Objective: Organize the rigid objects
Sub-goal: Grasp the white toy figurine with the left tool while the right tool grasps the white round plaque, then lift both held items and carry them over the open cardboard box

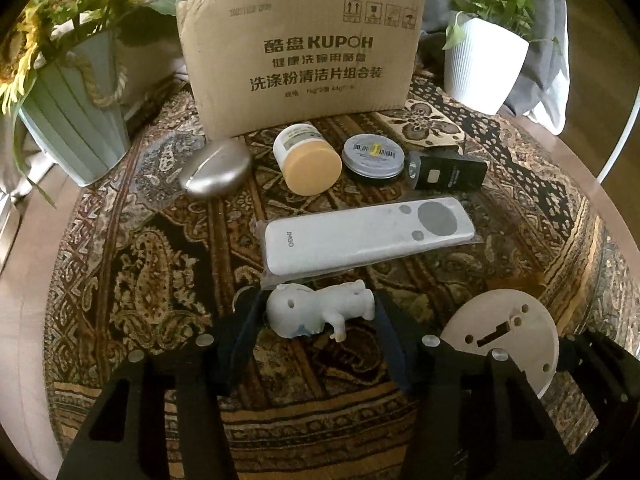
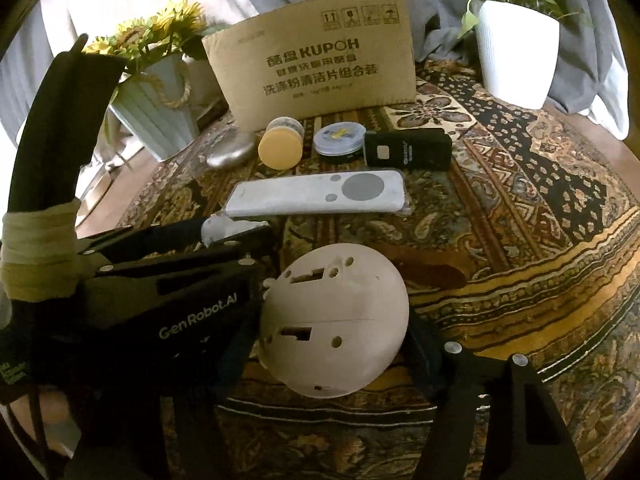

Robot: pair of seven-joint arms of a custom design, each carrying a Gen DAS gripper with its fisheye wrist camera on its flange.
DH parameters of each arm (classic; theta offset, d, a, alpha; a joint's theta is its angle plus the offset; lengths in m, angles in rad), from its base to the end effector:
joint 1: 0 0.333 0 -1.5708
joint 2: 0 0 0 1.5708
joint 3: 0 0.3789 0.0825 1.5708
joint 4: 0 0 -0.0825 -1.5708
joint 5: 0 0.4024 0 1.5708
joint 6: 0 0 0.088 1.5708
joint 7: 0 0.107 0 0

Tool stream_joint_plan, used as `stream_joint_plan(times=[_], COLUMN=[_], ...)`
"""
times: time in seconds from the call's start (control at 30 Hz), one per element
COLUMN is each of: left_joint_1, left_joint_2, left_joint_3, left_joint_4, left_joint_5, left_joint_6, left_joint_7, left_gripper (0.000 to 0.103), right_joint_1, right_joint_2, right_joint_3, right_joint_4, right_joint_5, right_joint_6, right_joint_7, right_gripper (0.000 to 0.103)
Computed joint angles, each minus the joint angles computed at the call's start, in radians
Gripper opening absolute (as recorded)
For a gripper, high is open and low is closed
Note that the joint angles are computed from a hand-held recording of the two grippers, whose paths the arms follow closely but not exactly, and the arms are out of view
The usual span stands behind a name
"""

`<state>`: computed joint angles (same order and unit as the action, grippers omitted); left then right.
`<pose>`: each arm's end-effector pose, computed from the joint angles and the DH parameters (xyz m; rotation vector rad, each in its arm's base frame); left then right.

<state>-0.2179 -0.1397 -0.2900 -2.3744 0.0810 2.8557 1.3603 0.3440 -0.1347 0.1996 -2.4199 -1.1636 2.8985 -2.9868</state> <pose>0.4597 -0.2668 0.4974 -1.5260 2.2476 -0.7342 0.3978 0.3071 0.4513 -1.6097 1.7963 -0.5113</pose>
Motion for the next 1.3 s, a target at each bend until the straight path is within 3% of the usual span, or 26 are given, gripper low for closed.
stream_joint_plan(times=[0.4,0.57,0.77,1.0,1.3], left_joint_1=[0.000,-0.024,0.003,0.075,0.230], left_joint_2=[-0.088,-0.135,-0.189,-0.231,-0.264], left_joint_3=[0.014,0.042,0.025,-0.031,-0.161], left_joint_4=[-0.071,-0.093,-0.100,-0.075,0.000], left_joint_5=[-0.075,-0.163,-0.193,-0.159,-0.004], left_joint_6=[0.059,0.066,0.077,0.060,0.040], left_joint_7=[0.103,0.187,0.211,0.130,-0.129], left_gripper=[0.054,0.054,0.054,0.054,0.054], right_joint_1=[0.005,0.019,0.036,0.019,-0.042], right_joint_2=[-0.048,-0.083,-0.127,-0.172,-0.210], right_joint_3=[0.021,0.045,0.068,0.060,0.033], right_joint_4=[-0.029,-0.029,-0.019,0.002,0.036], right_joint_5=[-0.020,-0.009,0.019,0.033,0.110], right_joint_6=[-0.068,-0.130,-0.208,-0.200,-0.097], right_joint_7=[0.096,0.104,0.086,0.024,-0.204], right_gripper=[0.066,0.066,0.066,0.066,0.066])
